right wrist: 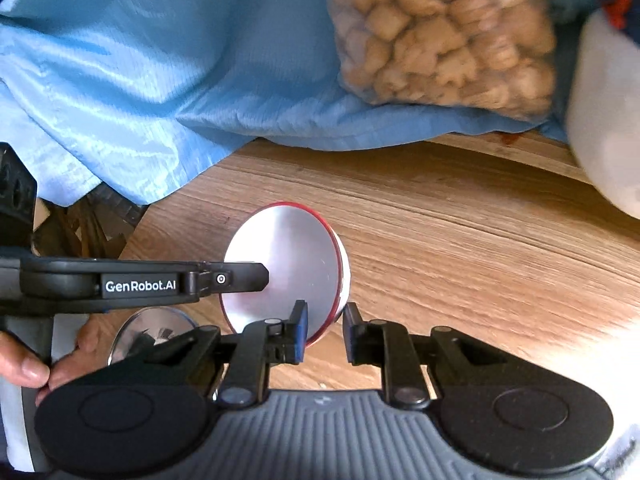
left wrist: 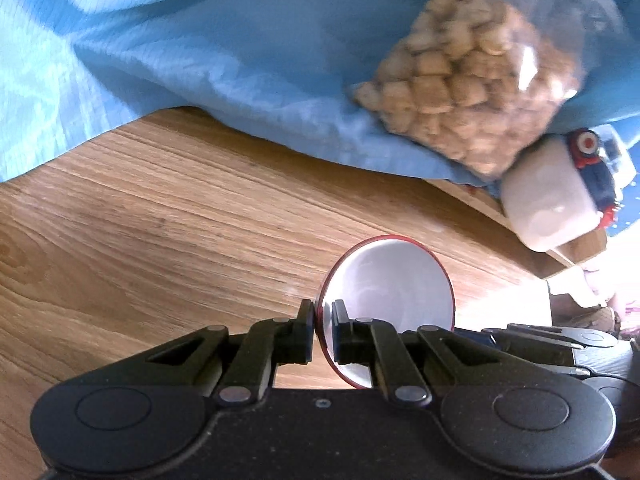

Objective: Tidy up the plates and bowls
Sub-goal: 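Carry the white bowl over the steel bowl and lower it inside with both tools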

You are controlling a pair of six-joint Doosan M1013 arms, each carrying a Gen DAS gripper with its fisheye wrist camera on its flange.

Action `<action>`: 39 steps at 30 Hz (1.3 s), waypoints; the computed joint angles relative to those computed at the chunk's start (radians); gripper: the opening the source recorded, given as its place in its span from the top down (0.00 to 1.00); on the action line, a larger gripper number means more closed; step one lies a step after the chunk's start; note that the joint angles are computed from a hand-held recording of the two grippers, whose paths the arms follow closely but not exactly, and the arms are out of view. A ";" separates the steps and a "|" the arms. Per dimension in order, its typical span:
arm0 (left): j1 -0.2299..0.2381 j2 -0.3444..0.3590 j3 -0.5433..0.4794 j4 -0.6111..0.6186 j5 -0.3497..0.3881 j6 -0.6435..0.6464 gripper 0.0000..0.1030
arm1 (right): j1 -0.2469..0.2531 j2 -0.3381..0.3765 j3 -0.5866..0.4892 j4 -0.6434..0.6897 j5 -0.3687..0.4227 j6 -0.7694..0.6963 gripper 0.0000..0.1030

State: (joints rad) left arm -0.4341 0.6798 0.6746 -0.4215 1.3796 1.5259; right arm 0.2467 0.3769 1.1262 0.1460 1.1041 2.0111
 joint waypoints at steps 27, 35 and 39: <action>-0.058 -0.128 0.166 -0.047 -0.045 0.050 0.92 | -0.004 -0.176 0.186 0.002 -0.010 0.023 0.80; -0.070 -0.159 0.210 -0.027 -0.070 0.033 0.90 | -0.011 -0.200 0.220 0.037 -0.016 0.007 0.80; -0.078 -0.171 0.227 -0.012 -0.083 0.016 0.90 | -0.016 -0.204 0.223 0.048 -0.006 -0.023 0.79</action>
State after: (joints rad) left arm -0.5124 0.5089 0.9011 -0.4335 1.2963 1.5422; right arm 0.2311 0.1727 1.3494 0.1945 1.0977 1.9884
